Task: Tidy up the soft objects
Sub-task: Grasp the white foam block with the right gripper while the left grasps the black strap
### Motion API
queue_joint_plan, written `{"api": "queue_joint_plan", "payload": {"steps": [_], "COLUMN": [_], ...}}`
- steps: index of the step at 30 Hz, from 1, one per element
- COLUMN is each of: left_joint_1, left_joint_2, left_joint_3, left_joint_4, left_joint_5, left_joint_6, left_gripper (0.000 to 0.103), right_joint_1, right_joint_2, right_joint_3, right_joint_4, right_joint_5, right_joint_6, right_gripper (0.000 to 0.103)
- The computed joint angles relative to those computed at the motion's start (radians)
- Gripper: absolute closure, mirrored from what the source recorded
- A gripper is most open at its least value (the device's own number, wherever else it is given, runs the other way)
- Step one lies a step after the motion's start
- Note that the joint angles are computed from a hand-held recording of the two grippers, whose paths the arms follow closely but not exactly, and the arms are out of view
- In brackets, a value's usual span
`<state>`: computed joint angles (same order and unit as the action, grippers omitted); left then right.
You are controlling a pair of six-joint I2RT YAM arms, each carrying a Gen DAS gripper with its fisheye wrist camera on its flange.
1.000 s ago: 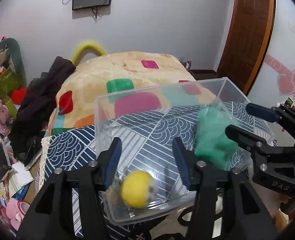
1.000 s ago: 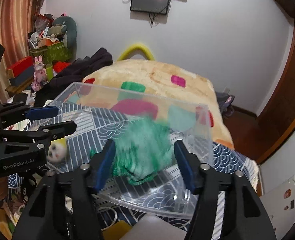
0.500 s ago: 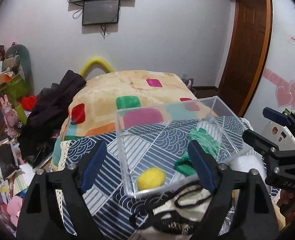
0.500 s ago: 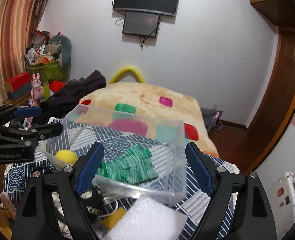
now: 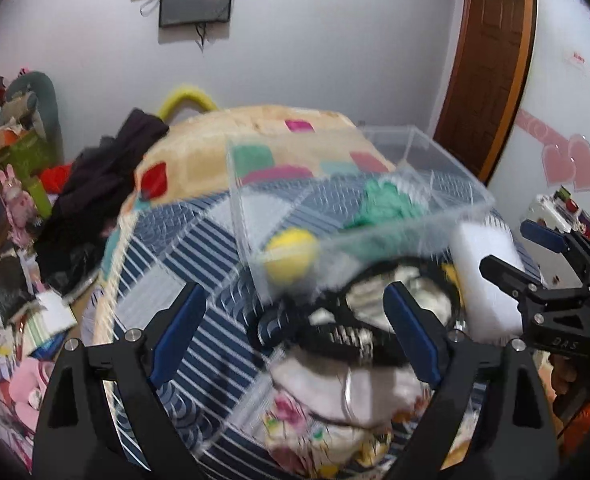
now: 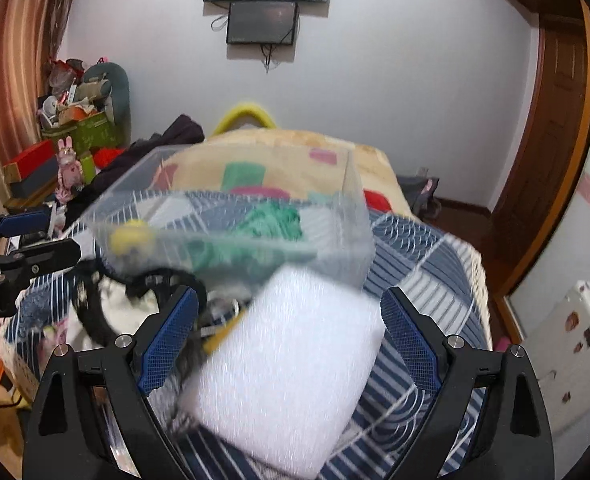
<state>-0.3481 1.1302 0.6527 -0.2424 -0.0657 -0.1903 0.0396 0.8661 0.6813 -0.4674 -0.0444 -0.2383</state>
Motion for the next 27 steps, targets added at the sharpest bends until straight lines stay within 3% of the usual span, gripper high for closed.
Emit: {"api": "queue_joint_plan", "payload": {"steps": [3,7,11,13,15,16,21,27], "left_joint_1": [-0.012,-0.057,-0.059,-0.066,-0.070,-0.076,-0.058,-0.042], "left_joint_2": [-0.007,0.048,0.089,0.106,0.123,0.129,0.110,0.045], "left_joint_3": [-0.050,-0.067,-0.050,-0.046,-0.040,-0.038,-0.052,-0.077], "left_joint_4": [0.017,0.061,0.101,0.119,0.124,0.123,0.128,0.109], "left_joint_5": [0.015,-0.030,0.011,0.033,0.060,0.051,0.052,0.070], "left_joint_6": [-0.026,-0.053,-0.054,-0.051,-0.043,-0.046,-0.044,-0.037], "left_gripper": [0.010,0.010,0.010,0.016,0.031,0.032,0.056,0.071], "right_joint_1": [-0.003,-0.046,-0.074,-0.077,-0.069,-0.067,-0.082,-0.092], "right_joint_2": [-0.035,-0.032,-0.036,-0.031,-0.035,-0.036,-0.042,-0.085], "right_joint_3": [-0.042,-0.054,-0.053,-0.050,-0.055,-0.059,-0.065,-0.072], "right_joint_4": [-0.005,-0.021,-0.037,-0.044,-0.040,-0.036,-0.029,-0.035], "right_joint_5": [0.025,-0.024,-0.061,-0.068,-0.061,-0.057,-0.074,-0.048], "right_joint_6": [-0.001,0.009,-0.008,-0.011,-0.003,-0.002,0.000,-0.025], "right_gripper": [0.011,0.005,0.005,0.005,0.005,0.005,0.010,0.012]}}
